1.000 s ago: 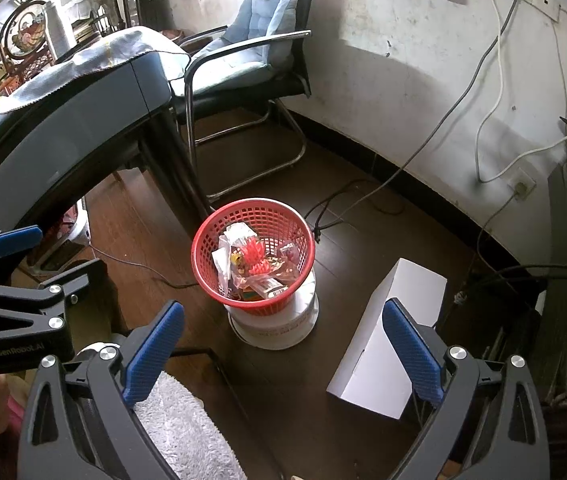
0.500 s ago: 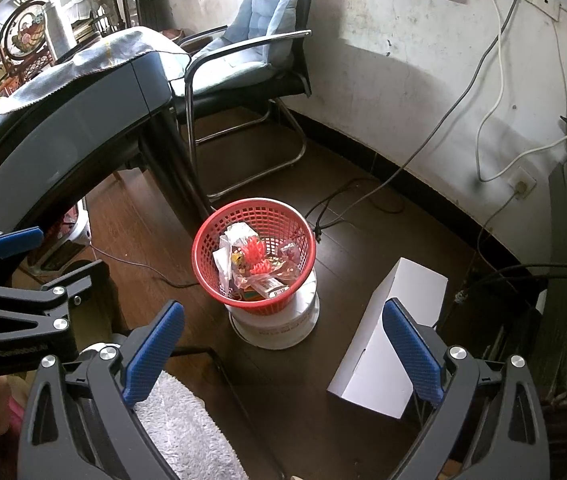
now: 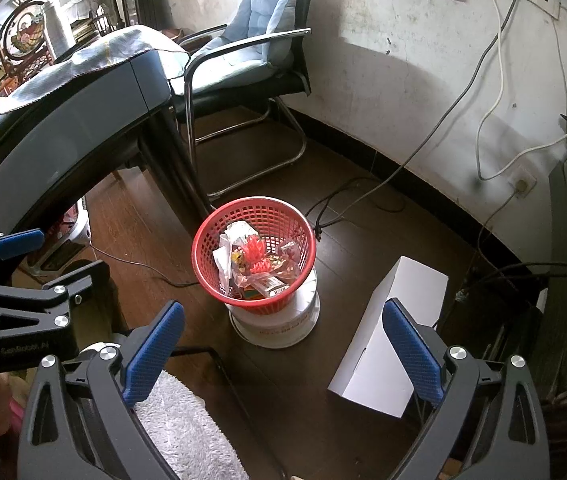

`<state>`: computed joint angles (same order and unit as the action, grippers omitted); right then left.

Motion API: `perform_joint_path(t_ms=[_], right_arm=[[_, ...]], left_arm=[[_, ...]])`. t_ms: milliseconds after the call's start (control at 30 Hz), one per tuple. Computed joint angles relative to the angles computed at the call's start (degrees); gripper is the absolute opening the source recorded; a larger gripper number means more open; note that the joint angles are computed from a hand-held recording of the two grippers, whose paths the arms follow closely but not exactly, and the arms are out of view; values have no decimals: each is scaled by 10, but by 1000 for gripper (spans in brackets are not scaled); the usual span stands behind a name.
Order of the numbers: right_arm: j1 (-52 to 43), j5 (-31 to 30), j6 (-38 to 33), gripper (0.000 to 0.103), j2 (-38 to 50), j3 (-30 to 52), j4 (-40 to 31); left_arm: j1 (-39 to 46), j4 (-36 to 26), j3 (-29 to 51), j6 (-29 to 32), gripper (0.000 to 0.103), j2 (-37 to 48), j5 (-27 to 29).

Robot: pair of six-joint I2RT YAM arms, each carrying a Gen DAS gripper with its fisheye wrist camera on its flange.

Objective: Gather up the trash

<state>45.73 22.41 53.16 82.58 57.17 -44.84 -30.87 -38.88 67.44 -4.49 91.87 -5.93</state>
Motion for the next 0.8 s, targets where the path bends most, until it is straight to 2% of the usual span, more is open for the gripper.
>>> perform_joint_path(t_ms=[800], right_arm=[[3, 0, 3, 97, 3, 2, 1]], left_arm=[[-9, -6, 6, 3, 96, 4, -10]])
